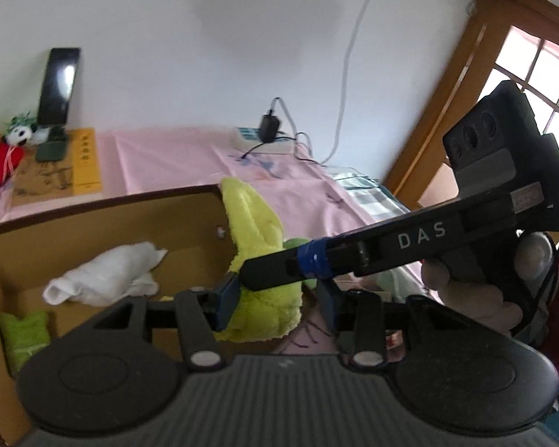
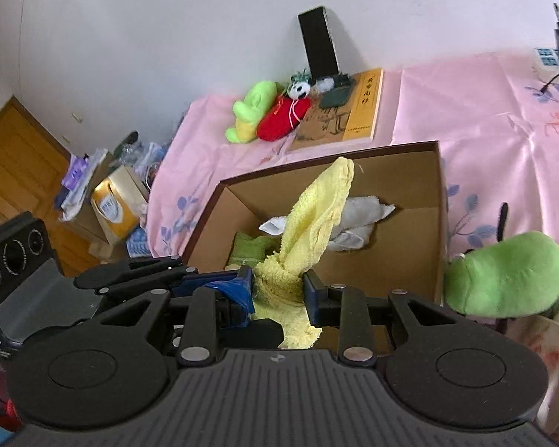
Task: Organize soft objects
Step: 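Carry the yellow-green towel with the right gripper into the box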
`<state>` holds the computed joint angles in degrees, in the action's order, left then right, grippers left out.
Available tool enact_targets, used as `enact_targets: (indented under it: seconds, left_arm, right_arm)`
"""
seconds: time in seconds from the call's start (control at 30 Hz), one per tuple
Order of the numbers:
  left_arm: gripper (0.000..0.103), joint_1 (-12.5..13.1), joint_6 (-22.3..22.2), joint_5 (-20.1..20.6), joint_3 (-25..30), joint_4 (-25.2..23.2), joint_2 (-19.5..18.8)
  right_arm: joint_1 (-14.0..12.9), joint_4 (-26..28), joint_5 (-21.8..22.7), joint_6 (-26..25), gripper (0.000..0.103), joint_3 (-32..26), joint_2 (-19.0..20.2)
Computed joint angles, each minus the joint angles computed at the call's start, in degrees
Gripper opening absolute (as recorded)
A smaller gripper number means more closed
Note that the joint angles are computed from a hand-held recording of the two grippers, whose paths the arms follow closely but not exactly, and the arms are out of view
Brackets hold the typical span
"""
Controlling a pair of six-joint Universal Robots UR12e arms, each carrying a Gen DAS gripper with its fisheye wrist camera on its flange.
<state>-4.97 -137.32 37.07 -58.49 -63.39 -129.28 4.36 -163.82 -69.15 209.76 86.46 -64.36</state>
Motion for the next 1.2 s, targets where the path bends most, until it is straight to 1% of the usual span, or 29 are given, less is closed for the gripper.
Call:
enact_targets:
  seconds: [0.07, 0.13, 0.27, 0.4, 0.53, 0.67, 0.73, 0.8, 0.87, 0.93, 1.0, 1.1, 1.2]
  left_arm:
    - [0.039, 0.4, -1.9, 0.9, -0.1, 2.1, -0.2]
    - [0.039, 0.7, -3.5, 1.8, 0.4, 2.1, -0.7]
    - [0.039, 0.8, -6.5, 6.2, 1.5, 3.8, -1.6]
    - [0.039, 1.4, -10.5, 10.2, 2.7, 2.9, -2.6]
    - [0.039, 1.6, -14.1, 15.3, 2.7, 2.8, -2.9]
    - [0.043, 1.5, -16.8, 20.3, 3.2, 3.0, -3.3]
    - [0.045, 1.6, -17.7, 21.6, 3.4, 2.6, -3.5]
    - [0.048, 1.6, -17.7, 23.2, 3.0, 3.6, -3.5]
    - [0.06, 1.4, -16.7, 24.7, 2.5, 4.2, -3.2]
    - [0.066, 1.0, -15.2, 25.9, 2.5, 3.9, -3.2]
    - [0.067, 0.7, -14.1, 27.3, 2.6, 3.6, -3.2]
    - [0.07, 0.8, -13.7, 26.5, 3.1, 2.9, -3.5]
    - [0.07, 1.0, -13.1, 26.0, 3.6, 2.2, -3.5]
  right_arm:
    - [0.1, 1.7, 0.5, -0.5, 0.012, -1.3, 0.7]
    - [0.2, 2.8, 1.3, -0.8, 0.012, -2.6, 1.7]
    - [0.7, 5.7, 2.3, -2.0, 0.012, -6.0, 4.1]
    - [1.3, 9.4, 4.8, -3.0, 0.012, -10.1, 7.1]
    - [2.0, 15.2, 7.6, -5.7, 0.012, -14.4, 10.1]
    - [2.6, 21.3, 10.0, -9.5, 0.012, -18.8, 12.7]
    - [2.6, 25.0, 11.9, -10.4, 0.012, -21.2, 14.1]
    - [2.5, 28.4, 13.6, -11.0, 0.012, -23.3, 15.3]
    - [2.5, 30.0, 14.6, -11.0, 0.012, -24.3, 15.9]
    - [2.4, 31.8, 16.0, -11.2, 0.012, -25.1, 16.4]
    - [2.1, 33.4, 17.2, -11.7, 0.013, -25.5, 16.6]
    - [1.6, 36.3, 17.9, -10.1, 0.014, -25.8, 16.7]
    - [1.4, 40.9, 18.5, -7.5, 0.015, -26.3, 17.2]
